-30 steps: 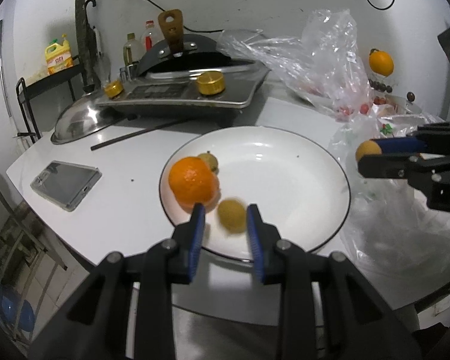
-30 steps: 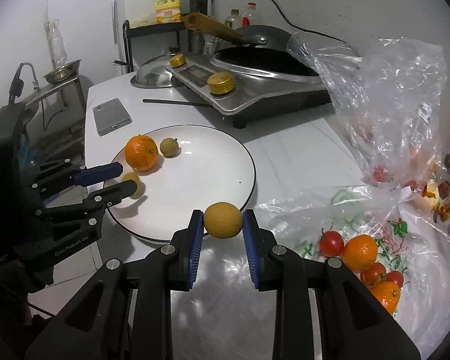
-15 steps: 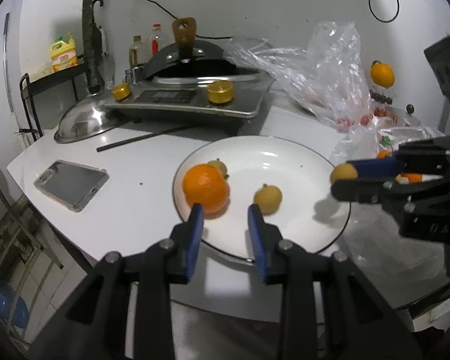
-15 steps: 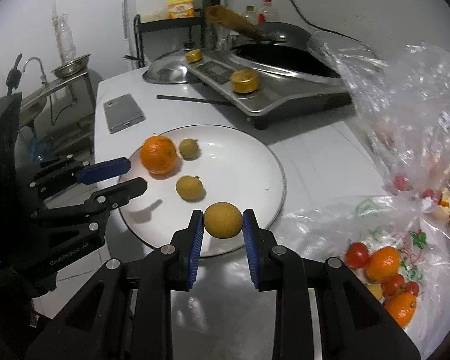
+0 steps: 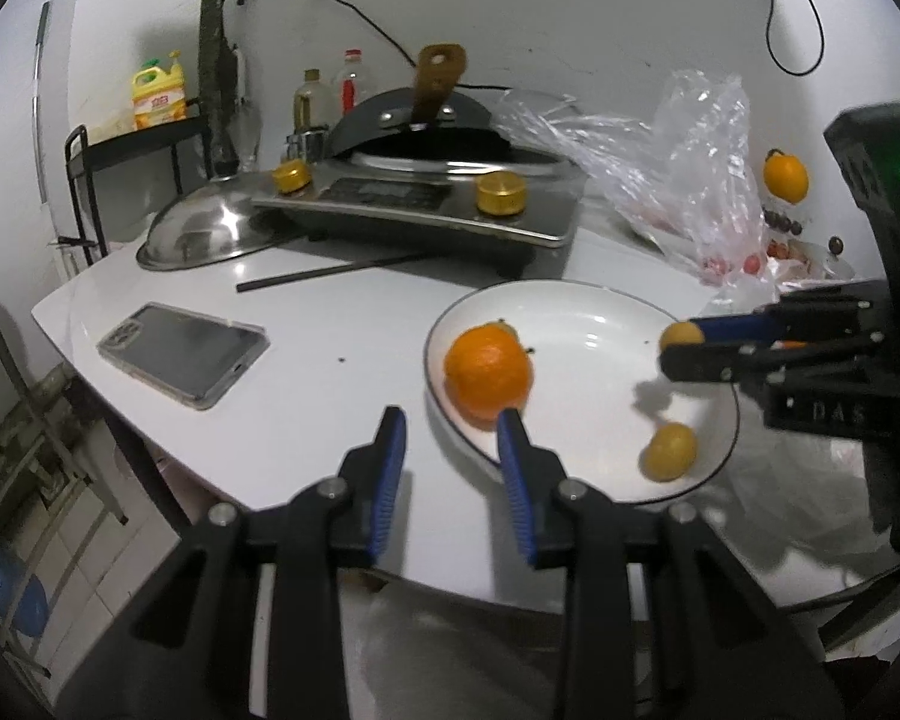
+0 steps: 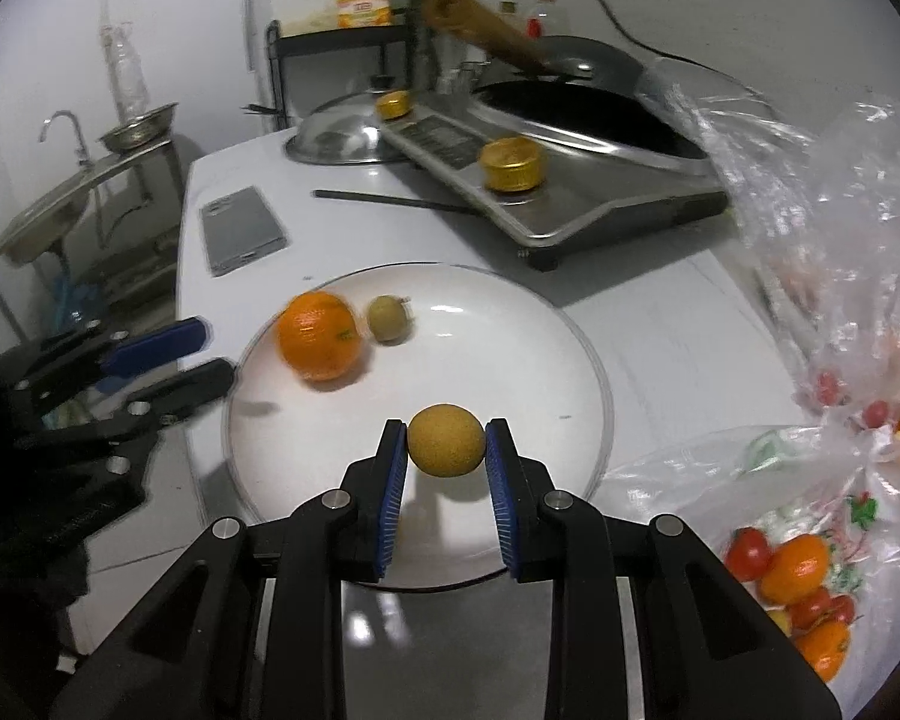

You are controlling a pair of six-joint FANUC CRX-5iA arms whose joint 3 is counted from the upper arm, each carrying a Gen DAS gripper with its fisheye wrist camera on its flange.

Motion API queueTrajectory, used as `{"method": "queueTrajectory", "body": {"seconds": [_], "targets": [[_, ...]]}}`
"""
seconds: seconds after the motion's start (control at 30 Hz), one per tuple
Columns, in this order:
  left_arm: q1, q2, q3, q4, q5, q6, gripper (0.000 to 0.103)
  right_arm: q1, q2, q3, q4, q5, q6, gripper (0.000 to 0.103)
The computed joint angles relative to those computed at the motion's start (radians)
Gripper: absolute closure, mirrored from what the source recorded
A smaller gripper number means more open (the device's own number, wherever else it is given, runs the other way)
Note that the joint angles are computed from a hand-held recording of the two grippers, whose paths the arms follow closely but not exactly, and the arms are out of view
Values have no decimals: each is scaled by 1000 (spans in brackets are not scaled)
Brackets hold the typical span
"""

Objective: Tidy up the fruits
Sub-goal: 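Open the left tool over the plate while the right tool lowers and releases its yellow fruit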

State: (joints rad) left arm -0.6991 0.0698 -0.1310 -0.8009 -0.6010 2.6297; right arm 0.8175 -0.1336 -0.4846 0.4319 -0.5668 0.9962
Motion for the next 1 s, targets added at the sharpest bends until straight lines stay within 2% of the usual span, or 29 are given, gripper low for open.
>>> {"method": "queueTrajectory", "body": {"seconds": [0.27,0.67,1.0], "targets": [[29,-11,-27,15,52,3,70,5,43,36,-52,-82,72,74],[41,-12,-38,43,78,-30,70,47,74,98,-198,-95,206,74],[46,-16,-45,50,83,-34,69,55,99,111,-179,-73,189,74]]}}
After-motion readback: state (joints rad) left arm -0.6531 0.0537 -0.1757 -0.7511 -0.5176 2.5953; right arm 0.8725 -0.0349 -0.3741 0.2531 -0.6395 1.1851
